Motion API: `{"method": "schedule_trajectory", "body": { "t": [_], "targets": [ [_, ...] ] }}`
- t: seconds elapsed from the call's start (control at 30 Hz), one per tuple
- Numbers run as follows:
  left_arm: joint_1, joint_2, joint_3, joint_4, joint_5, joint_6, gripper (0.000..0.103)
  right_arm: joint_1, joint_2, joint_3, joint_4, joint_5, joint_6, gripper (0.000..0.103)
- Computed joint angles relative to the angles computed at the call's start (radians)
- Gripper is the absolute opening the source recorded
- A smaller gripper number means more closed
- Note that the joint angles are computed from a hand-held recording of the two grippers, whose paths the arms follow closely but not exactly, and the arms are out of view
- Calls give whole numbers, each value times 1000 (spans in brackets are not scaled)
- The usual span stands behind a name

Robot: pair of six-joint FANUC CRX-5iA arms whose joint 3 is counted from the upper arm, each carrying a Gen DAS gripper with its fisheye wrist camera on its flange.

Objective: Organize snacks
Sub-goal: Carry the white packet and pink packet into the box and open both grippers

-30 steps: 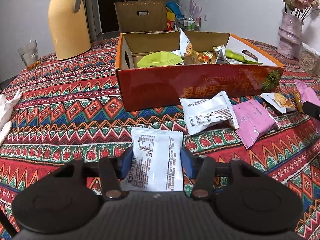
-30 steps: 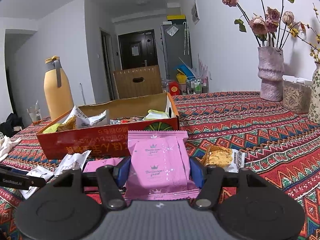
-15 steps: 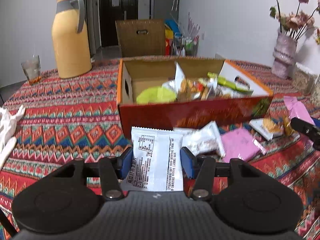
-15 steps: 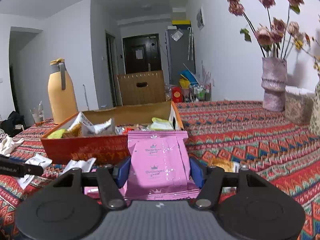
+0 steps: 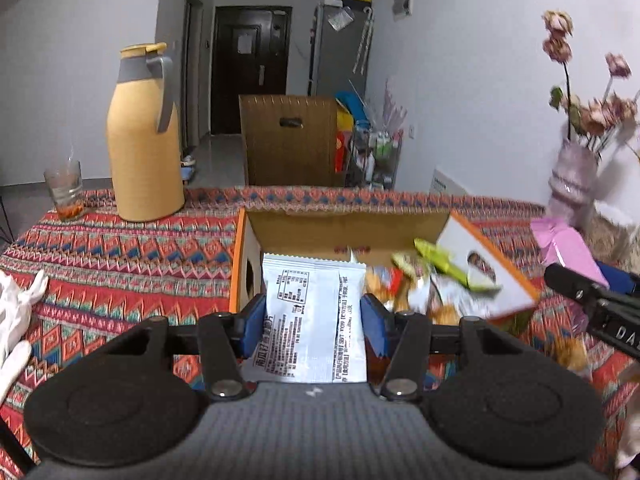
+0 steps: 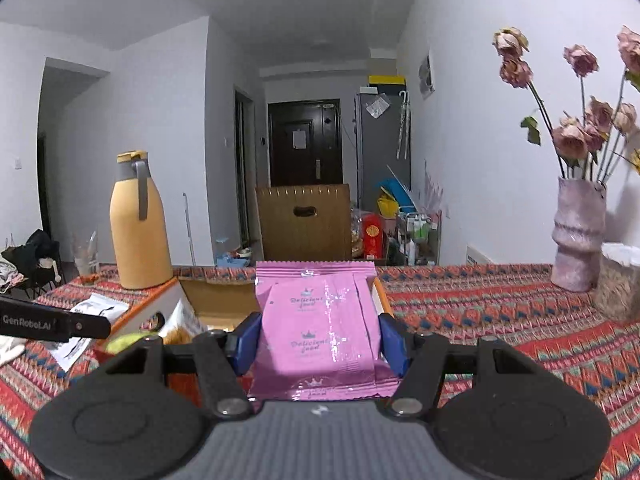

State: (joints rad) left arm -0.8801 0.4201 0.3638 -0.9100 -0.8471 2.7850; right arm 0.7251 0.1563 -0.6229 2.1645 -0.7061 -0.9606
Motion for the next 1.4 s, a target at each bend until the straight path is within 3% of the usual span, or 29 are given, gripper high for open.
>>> {"method": "schedule_trajectory", "body": {
  "t": [0.53,0.67,1.0,1.1,1.13,1.2,1.23,1.4],
  "targets": [
    [73,141,198,2,-26,59,52,-74,181,212,-34,67,40,61],
    [75,154,181,-20,-11,107,52,-91,216,222,-15,73,4,61],
    [120,171,163,62,50,58,54,-104,241,237,-14,121,8,61],
    [111,153,140,29,64,96,70,-106,237,238,-14,123,-10,65],
    [106,149,138,13,59,113,82,-108,232,235,-13,125,-20,71],
    [91,143,135,-25,46,147,92,-112,223,224,-4,117,-59,102],
    [86,141,135,-33,39,153,101,-111,219,217,-5,107,-73,103],
    [67,144,150,-60,1,164,103,-111,208,208,-22,114,-87,103]
  ]
}}
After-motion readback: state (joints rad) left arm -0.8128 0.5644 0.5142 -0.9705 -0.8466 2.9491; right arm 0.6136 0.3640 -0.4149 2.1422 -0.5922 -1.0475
